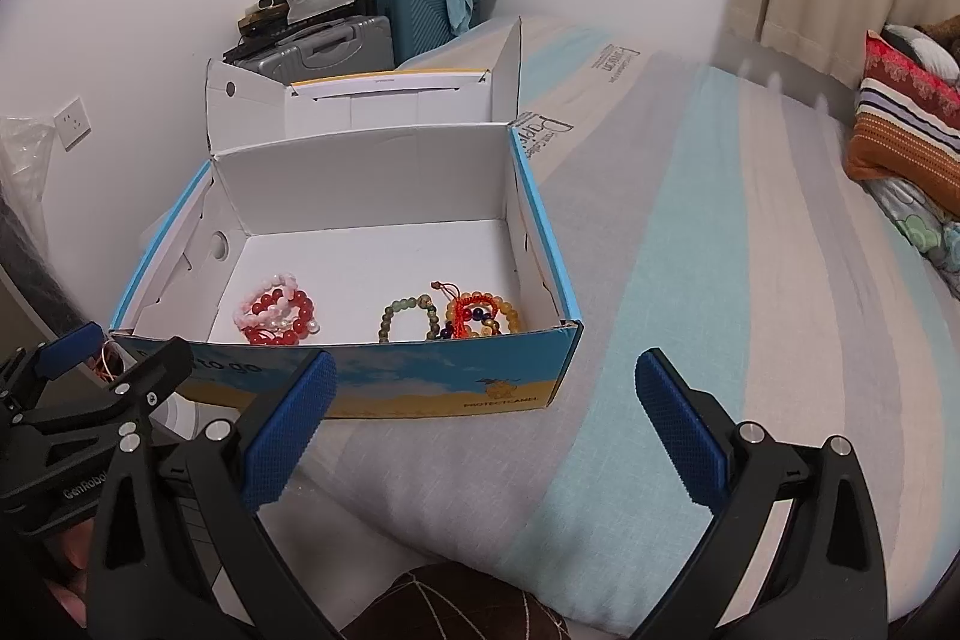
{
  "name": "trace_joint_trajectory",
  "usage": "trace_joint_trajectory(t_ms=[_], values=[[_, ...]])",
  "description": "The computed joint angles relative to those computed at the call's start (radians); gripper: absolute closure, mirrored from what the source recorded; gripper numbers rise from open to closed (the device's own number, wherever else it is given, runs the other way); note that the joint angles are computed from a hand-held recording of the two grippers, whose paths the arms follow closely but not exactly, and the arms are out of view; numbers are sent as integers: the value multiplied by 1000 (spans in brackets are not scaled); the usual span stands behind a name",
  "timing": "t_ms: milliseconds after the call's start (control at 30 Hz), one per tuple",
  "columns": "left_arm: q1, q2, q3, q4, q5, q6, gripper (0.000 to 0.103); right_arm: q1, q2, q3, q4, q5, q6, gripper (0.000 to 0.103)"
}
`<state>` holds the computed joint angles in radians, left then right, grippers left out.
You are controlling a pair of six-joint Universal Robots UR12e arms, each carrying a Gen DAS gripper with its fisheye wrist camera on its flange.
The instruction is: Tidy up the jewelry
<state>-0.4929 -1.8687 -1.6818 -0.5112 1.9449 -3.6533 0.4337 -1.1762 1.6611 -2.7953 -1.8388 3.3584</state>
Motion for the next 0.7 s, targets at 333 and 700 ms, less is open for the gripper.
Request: trace_joint_trajectory(t_ms=[333, 700], values=[[2, 3, -7, 18, -11, -1, 6, 4, 3, -2, 1, -2, -1, 7], [-7, -4, 12, -15, 11, 18, 6, 0, 1, 1, 6, 9, 10, 7]])
